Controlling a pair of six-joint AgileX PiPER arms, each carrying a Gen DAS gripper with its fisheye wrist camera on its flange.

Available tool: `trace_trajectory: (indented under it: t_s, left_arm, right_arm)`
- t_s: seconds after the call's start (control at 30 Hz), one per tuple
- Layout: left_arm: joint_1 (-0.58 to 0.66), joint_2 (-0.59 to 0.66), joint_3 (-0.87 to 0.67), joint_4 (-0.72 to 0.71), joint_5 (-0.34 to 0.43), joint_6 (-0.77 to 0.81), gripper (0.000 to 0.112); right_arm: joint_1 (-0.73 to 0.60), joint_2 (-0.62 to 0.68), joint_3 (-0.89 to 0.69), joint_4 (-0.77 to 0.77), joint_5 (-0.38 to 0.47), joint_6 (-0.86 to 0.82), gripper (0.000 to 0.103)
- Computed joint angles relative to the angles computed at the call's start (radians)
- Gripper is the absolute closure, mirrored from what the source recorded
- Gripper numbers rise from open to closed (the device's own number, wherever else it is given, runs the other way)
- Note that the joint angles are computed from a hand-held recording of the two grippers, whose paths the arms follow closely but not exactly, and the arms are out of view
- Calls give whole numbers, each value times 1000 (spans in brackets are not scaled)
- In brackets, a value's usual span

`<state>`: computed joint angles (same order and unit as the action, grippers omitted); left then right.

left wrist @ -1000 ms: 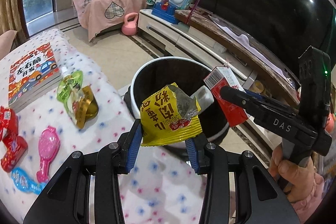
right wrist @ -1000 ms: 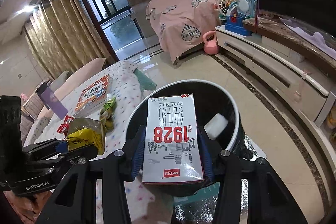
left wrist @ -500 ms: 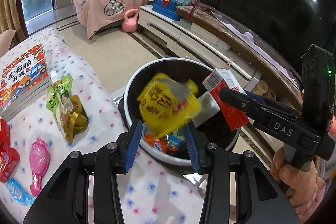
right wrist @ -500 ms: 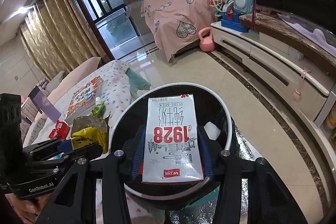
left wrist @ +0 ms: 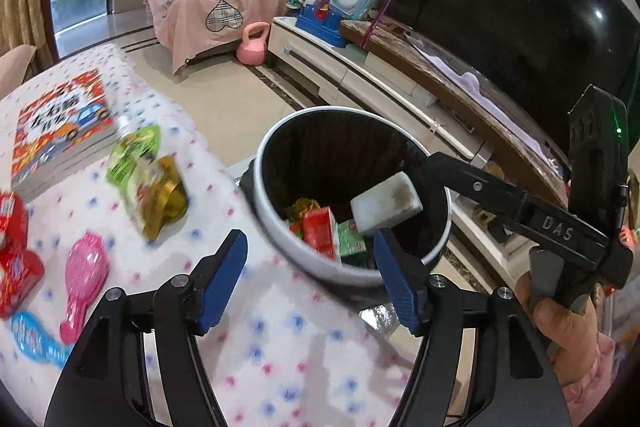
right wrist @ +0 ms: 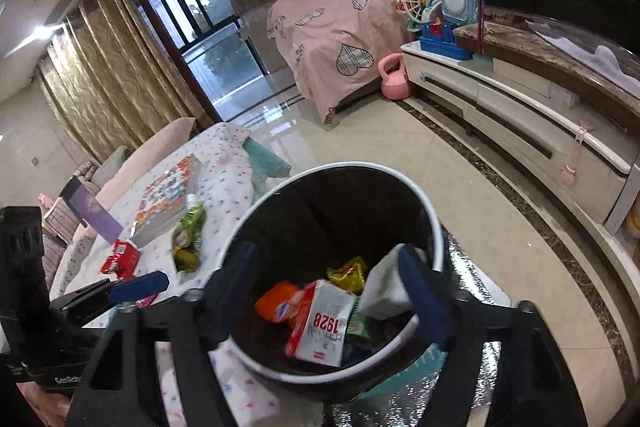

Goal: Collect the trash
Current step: 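Move both tools back over the table toward the candy items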

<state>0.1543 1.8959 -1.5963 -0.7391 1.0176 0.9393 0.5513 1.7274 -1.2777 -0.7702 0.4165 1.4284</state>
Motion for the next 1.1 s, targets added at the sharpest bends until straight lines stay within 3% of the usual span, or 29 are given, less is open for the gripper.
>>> trace_trajectory:
  t_s: [0.17,0.53,0.7,1.1]
  left_arm:
    - [92,-31,71,-30,13,52,43]
    - [345,7,83,-38,78,108,43]
    - [429,55,29,-28,104,89,43]
    - [527,164,-110,13,120,27,43]
  right_arm:
    - [79,-7,4,-119,11,145,6]
    - [242,87,-66,-247,17,342,4]
    - [274,166,-157,-114,0,220,4]
    - [309,327,-395,148,59,-68,4]
